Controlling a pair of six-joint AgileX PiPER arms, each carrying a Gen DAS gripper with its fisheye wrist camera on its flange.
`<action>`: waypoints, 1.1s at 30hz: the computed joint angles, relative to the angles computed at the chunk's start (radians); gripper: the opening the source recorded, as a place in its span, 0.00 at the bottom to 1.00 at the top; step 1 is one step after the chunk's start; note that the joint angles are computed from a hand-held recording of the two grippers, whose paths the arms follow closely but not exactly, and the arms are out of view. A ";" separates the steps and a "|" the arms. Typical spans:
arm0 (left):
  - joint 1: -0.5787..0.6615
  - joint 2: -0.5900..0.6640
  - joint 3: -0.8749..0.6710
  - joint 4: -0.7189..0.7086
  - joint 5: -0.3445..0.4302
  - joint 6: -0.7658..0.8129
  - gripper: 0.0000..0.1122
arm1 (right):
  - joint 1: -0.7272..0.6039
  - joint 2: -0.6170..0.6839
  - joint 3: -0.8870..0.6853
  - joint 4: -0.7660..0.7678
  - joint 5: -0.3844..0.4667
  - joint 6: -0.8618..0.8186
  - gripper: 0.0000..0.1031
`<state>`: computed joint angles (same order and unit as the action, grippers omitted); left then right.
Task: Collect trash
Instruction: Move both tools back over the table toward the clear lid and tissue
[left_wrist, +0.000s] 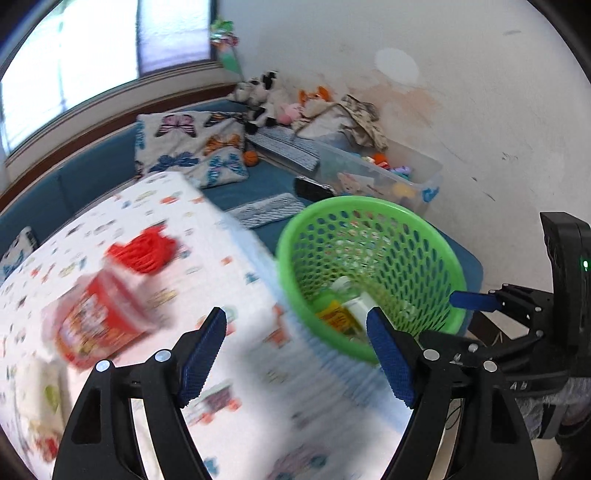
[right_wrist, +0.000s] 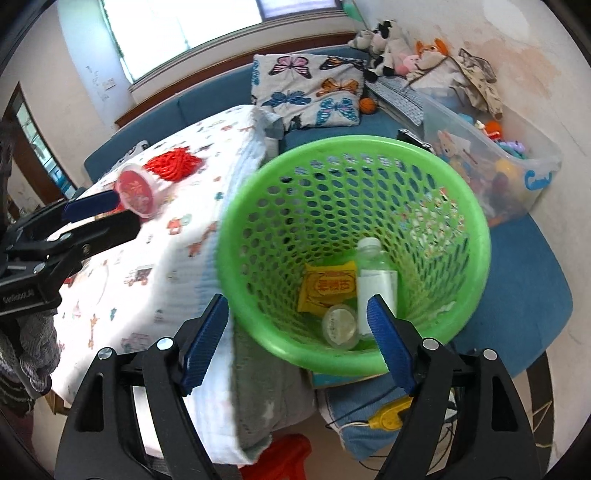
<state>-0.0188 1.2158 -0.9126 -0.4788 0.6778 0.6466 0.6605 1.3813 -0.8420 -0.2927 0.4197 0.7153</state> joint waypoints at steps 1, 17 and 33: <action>0.041 -0.017 0.013 -0.023 0.016 0.034 0.67 | 0.013 0.008 -0.011 -0.010 0.004 0.011 0.76; 0.846 -0.049 0.047 -0.321 0.300 0.580 0.68 | 0.271 0.211 -0.254 -0.075 0.052 0.097 0.82; 1.255 0.140 -0.072 -0.393 0.421 0.745 0.68 | 0.421 0.532 -0.642 0.128 0.112 -0.150 0.86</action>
